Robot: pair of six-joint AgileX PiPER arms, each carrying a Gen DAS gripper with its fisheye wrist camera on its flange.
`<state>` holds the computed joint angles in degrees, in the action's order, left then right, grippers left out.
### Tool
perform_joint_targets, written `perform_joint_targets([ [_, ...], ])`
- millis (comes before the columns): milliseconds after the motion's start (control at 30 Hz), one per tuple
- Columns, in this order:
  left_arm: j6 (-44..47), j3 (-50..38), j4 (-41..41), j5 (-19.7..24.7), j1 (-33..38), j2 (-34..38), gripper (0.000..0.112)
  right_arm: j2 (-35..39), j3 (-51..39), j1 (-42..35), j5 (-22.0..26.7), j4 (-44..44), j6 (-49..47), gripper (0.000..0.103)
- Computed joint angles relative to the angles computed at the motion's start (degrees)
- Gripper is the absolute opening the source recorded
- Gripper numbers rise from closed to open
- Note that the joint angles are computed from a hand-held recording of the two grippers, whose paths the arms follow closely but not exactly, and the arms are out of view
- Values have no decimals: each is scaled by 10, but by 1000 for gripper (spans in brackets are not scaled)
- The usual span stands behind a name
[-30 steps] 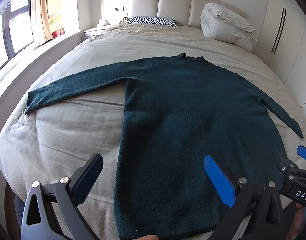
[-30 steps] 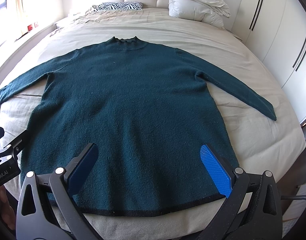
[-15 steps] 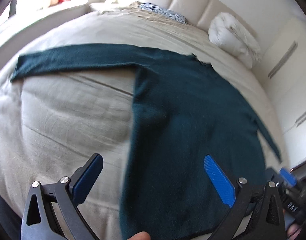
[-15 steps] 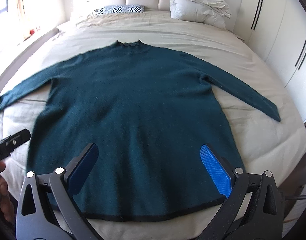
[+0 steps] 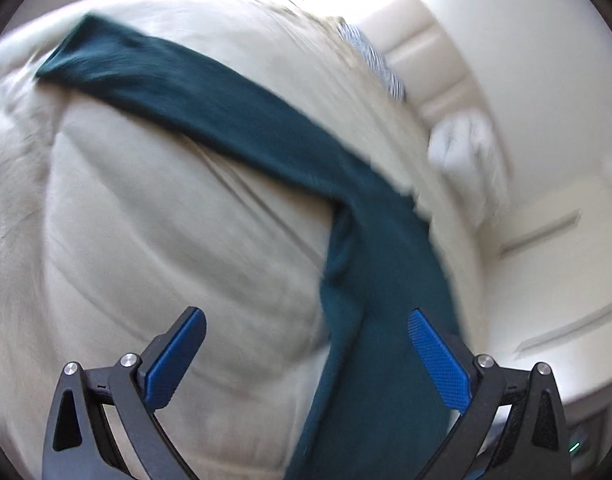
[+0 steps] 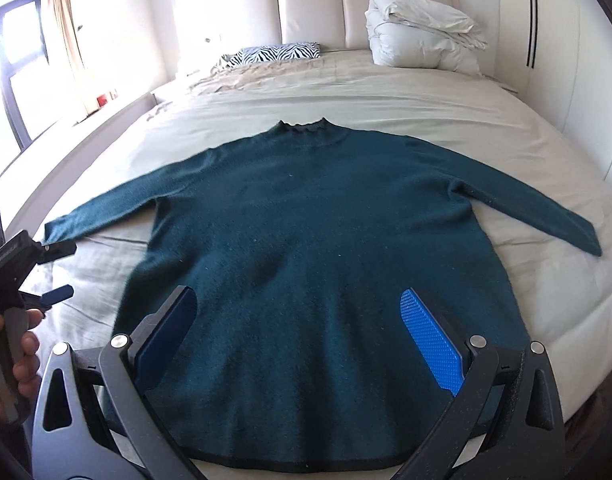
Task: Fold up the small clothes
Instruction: 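Grasp the sweater sleeve cuff with the left gripper and lift it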
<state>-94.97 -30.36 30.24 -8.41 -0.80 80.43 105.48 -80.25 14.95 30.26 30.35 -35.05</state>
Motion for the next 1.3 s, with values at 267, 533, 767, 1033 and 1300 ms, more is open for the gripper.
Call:
perform_joint_targets([
  [267, -68, 96, 32, -218, 277, 10, 102, 17, -10, -14, 6, 13, -6, 103],
  [533, -65, 110, -65, -378, 371, 138, 90, 54, -43, 1, 11, -33, 41, 103],
  [767, -13, 91, -232, -416, 298, 196, 88, 90, -76, 8, 20, -58, 77, 103],
  [1033, -23, -28, -133, -282, 367, 233, 28, 117, -106, 2, 22, -59, 85, 103],
  [1300, 150, -158, -227, -84, 283, 209, 9, 138, -120, -21, 26, -31, 66, 103],
])
